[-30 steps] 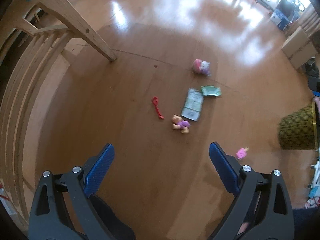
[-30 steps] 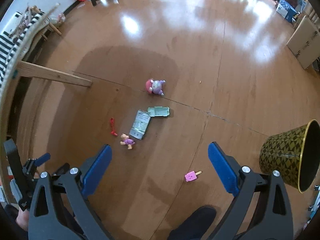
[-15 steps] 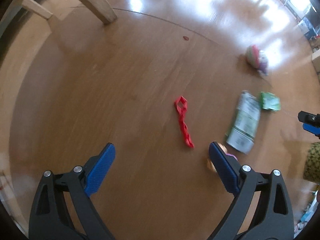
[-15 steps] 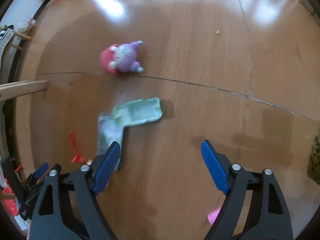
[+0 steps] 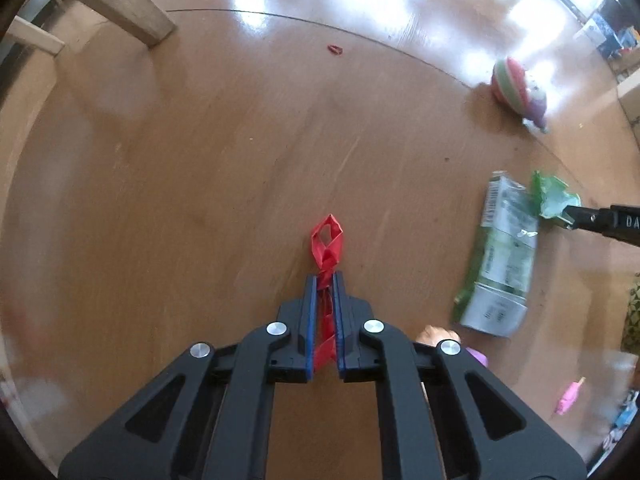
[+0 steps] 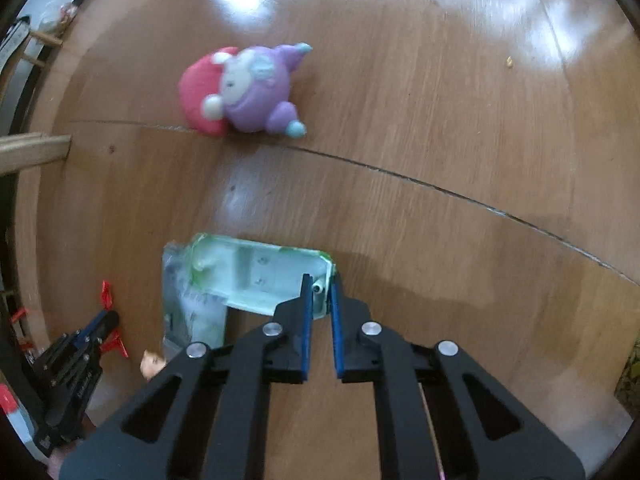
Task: Collect trash
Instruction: 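Grasp the red ribbon with the left tool while the right grasps the green-white packet, then carry ribbon and packet over the wastebasket and open both tools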
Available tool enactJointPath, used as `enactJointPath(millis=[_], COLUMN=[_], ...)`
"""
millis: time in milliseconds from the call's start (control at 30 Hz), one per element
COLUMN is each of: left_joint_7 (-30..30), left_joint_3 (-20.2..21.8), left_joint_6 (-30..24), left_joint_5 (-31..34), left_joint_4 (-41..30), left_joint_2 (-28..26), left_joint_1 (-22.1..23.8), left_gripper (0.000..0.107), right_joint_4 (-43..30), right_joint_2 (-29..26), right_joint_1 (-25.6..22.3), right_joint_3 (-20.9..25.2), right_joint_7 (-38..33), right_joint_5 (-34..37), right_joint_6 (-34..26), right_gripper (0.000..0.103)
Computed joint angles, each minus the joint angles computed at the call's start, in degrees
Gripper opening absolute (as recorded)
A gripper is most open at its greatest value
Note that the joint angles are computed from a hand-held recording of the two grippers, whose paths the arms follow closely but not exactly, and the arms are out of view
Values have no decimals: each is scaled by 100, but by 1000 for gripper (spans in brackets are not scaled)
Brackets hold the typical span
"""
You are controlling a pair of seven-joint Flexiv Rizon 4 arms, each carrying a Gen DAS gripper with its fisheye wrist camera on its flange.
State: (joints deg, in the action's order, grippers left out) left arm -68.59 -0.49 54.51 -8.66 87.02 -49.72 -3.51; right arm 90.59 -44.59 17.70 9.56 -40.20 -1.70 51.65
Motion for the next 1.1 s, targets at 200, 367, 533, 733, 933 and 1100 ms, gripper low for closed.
enactJointPath(millis=[200, 367, 533, 733, 933, 1100], left_joint_7=[302, 331, 416, 991, 1191, 1171], left_joint_3=[-166, -131, -90, -36, 168, 170], left_joint_6=[-275, -956, -1566, -2220, -2687, -2547], left_joint_5=[-173, -307, -289, -485, -754, -1089], left_joint_4=[456, 605, 787, 1166, 1641, 1772], left_joint_2=[859, 1795, 2892, 4056, 4859, 4858], left_joint_1=[158, 184, 82, 77, 140, 162], left_gripper=[6, 7, 7, 7, 7, 7], right_joint_4=[527, 851, 905, 972, 1249, 1565], right_joint_2=[1134, 2310, 3287, 4199, 4758, 4875], right_joint_1=[191, 326, 546, 761, 842, 823], right_joint_3=[-45, 27, 170, 434, 638, 680], right_joint_7=[102, 381, 807, 1296, 1660, 1927], right_joint_5=[-294, -449, -698, -935, -1004, -995], right_joint_6=[-363, -921, -1595, -2082, -2212, -1868], right_gripper=[9, 9, 9, 9, 9, 9])
